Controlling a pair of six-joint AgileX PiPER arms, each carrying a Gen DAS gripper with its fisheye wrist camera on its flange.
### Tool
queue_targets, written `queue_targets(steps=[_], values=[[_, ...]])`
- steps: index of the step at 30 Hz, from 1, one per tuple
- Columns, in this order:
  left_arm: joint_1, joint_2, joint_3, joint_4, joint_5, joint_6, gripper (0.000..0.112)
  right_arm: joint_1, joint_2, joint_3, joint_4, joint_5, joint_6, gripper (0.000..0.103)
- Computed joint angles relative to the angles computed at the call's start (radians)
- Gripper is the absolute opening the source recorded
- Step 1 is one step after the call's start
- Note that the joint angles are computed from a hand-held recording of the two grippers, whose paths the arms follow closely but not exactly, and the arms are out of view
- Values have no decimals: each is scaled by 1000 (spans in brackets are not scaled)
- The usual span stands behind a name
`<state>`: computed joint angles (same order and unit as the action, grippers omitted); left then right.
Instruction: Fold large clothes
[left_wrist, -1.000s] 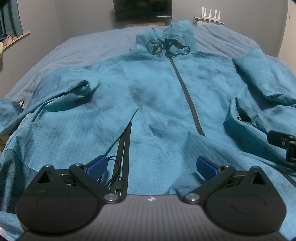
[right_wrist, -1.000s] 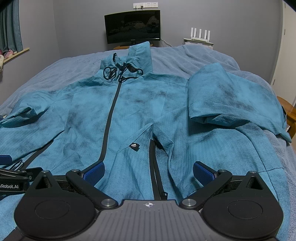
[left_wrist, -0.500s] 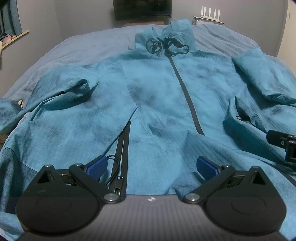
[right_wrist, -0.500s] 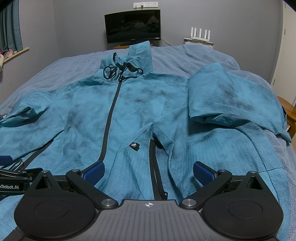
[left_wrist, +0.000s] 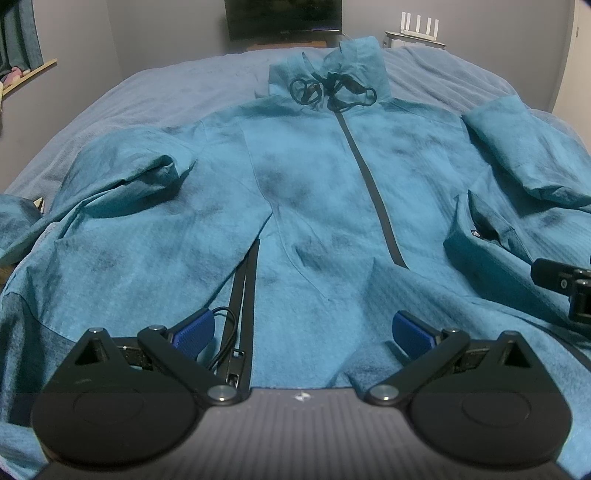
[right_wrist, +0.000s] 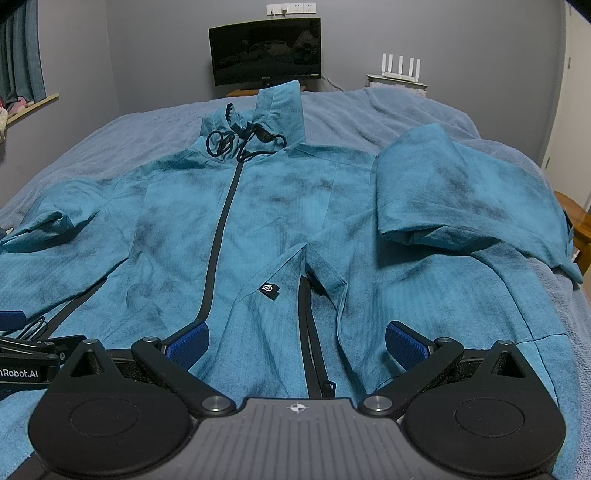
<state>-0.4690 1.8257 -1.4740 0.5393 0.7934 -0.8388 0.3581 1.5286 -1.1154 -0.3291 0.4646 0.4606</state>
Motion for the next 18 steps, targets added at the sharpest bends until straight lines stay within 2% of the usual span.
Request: queue_targets(steps=[18], values=[[3,1,-5,-5,3,6,103,-15,3,-7,29,1,-36,103]])
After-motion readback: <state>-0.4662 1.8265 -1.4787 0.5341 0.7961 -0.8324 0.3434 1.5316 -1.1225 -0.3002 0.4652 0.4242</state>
